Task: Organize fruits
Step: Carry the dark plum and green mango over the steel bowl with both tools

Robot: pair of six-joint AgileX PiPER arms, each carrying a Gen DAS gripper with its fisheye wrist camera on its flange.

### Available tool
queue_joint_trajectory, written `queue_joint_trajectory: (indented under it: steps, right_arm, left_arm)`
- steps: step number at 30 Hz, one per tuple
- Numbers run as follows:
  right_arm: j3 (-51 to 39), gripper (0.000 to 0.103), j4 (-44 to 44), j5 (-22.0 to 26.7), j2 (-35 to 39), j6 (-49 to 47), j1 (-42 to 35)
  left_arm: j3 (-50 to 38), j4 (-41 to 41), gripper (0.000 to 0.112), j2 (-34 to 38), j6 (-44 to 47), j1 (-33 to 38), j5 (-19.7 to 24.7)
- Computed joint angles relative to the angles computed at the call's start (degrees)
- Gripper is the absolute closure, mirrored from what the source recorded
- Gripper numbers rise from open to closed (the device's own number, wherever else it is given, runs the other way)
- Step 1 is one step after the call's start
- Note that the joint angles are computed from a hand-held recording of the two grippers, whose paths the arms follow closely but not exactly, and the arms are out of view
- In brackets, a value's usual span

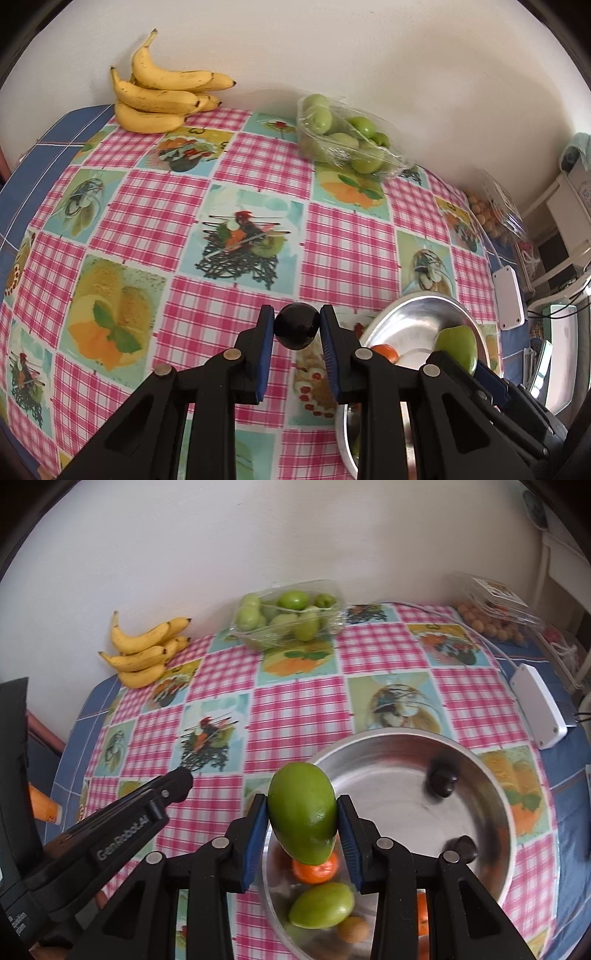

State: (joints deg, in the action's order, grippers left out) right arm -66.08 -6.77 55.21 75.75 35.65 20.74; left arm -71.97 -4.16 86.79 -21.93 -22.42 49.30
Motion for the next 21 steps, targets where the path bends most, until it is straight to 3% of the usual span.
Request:
queue_joint_trajectory:
  steps: [10, 21]
  right_arm:
    - [4.37, 0.063, 0.24, 2.17, -5.38, -3.71, -11.14]
    - [6.72, 0.063, 0.76, 3.45, -6.25, -8.16, -17.55]
  left_arm:
    - [-1.28, 3.29, 0.086, 1.30, -3.16, -8.13, 0.41]
    - [-3.37, 6.82, 0.086, 4.39, -5.46, -16.96, 1.10]
